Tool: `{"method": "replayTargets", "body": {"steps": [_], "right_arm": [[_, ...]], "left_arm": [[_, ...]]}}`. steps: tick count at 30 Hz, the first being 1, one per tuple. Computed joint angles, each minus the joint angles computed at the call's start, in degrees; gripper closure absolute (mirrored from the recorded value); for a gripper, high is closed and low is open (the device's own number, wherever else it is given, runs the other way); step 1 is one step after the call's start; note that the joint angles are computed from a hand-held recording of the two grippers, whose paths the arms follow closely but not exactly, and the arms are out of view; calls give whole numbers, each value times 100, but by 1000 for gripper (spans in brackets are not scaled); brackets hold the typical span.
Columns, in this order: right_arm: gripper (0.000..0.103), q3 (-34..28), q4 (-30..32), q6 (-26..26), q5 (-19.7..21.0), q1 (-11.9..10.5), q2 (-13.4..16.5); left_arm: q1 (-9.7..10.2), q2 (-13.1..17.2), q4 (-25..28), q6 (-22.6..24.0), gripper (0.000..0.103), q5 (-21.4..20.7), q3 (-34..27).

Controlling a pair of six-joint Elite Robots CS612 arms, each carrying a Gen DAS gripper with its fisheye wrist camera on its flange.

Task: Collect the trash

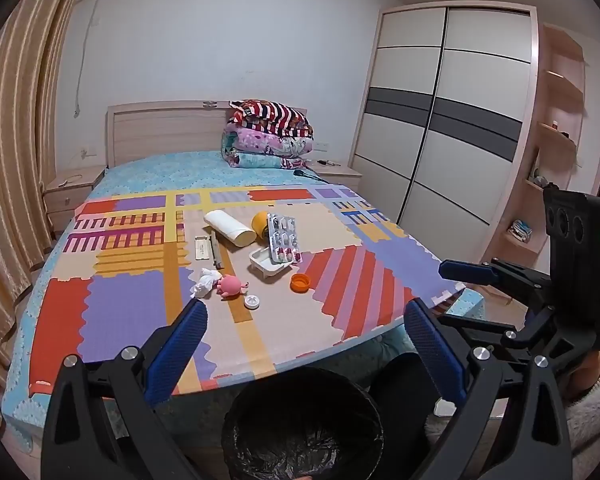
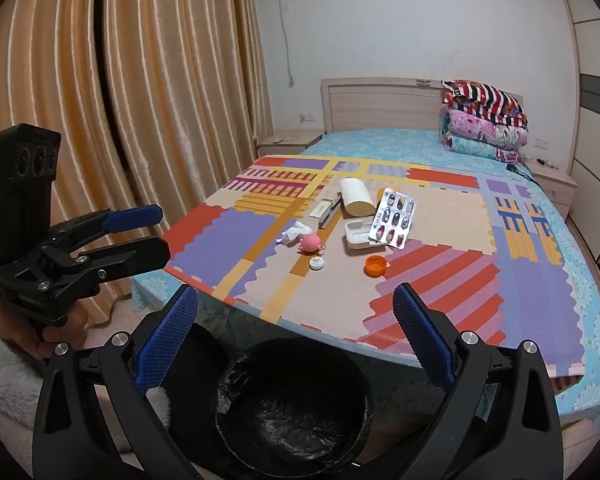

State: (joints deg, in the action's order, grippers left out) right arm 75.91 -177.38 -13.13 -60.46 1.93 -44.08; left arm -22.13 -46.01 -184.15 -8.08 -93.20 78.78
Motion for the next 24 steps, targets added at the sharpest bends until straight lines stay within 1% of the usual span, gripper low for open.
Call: {"method": "replayTargets", "body": {"steps": [8,15,17,24], "right_arm": [[4,-1,16,-4,2,0,-2],[4,-3,18,-4,6,1,-1],[4,-3,20,-6,7,2,-2],[4,-3,13,-2,4,3,-1]], "left_arm": [[1,-4,59,-86,8,-25,-18],[-3,-33,52,-58,8,-41,0],[27,-18,31,-82,8,-72,-3],[28,3,5,-81,8,-59,-9]]}}
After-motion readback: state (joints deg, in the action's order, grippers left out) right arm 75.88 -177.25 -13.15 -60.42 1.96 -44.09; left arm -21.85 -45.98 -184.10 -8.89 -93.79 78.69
